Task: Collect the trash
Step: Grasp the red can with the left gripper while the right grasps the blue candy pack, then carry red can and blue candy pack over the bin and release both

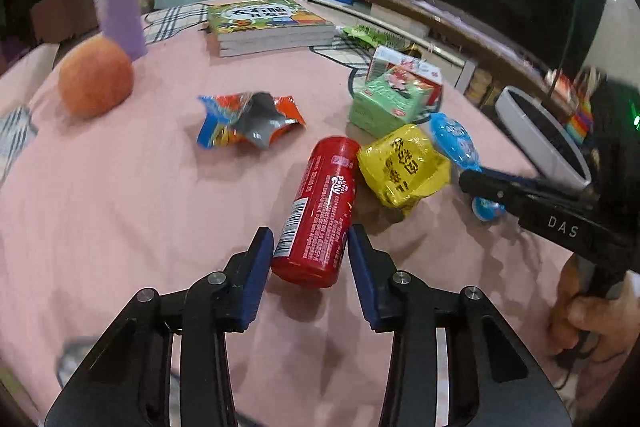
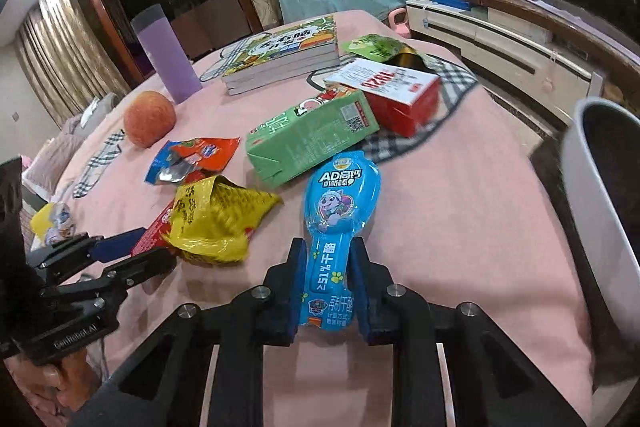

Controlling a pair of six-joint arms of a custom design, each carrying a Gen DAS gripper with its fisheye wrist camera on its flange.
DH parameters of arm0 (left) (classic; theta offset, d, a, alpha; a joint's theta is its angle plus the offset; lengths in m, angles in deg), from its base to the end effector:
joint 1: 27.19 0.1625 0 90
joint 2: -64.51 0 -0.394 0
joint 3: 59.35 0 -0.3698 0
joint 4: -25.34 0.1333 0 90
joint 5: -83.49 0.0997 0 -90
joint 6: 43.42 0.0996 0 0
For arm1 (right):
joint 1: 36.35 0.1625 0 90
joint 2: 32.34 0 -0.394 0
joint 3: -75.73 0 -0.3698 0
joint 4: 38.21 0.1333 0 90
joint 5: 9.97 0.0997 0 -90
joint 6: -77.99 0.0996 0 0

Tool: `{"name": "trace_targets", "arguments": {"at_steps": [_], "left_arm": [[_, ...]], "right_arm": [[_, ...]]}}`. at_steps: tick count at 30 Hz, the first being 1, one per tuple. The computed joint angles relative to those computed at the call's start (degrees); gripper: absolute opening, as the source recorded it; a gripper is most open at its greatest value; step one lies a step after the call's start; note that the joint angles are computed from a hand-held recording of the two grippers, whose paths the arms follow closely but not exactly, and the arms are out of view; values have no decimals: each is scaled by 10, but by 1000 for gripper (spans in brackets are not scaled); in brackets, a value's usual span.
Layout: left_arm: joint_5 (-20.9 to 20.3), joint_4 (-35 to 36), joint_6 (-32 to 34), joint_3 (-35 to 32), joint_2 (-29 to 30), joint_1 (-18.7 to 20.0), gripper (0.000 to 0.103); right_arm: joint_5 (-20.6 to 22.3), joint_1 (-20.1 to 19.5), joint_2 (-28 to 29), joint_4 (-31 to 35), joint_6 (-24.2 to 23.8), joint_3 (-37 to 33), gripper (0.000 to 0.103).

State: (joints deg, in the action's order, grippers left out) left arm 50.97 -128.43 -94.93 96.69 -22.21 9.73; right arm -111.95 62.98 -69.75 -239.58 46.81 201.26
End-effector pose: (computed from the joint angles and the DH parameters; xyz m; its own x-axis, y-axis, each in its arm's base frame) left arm -0.0671 -0.3222 0.1469 -0.7832 -0.1700 -0.5980 0.2935 0.7469 -0.5967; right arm 0.1849 -0.4309 -0.0179 -0.7601 -0.5359 0.3675 -0.6341 0.7354 -0.2390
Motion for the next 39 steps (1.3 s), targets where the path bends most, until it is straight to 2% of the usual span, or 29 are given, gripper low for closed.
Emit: {"name": "trace_targets", "arguments": {"at_steps": [5,9,15,18,19,20,21,22,25,28,31,35,39], "left_arm": [[-22,40,-117,39,-30,-69,38],[-35,48,-151,33,10,-89,38],[-26,44,-128,3,60,-72,40],[-24,26,-93,-18,93,-48,48],[-22,15,-84,-20,102,-44,48],[-19,2,-71,-23,115,-40,45],[-19,-4,-61,-28,127,-35,33],[-18,-6,-64,-28,129,-35,33],[-28,-27,-74,-15,124,-46,33],[-42,-14,-114,0,116,-76,33],[-62,-31,-139,13,120,-105,33],[-76,-75,-120,2,162,-123,33],[-78,-132,-78,-22,207,-123,33]], "right_arm": [[25,-17,-38,-25,-11,55,22],[35,-28,-58,-34,-16,83,22],[47,-45,-76,-43,-19,108,22],[55,-52,-83,-46,-20,118,22],[57,-54,-85,-47,-20,120,22],[60,-56,-87,-49,-21,122,22],[62,-57,-89,-50,-23,124,22],[64,-59,-92,-51,-23,126,22],[69,-65,-101,-55,-26,133,22],[76,-73,-111,-61,-29,143,22],[85,-82,-123,-69,-34,154,22],[95,-98,-142,-78,-43,168,22],[102,-113,-167,-81,-48,180,22]]}}
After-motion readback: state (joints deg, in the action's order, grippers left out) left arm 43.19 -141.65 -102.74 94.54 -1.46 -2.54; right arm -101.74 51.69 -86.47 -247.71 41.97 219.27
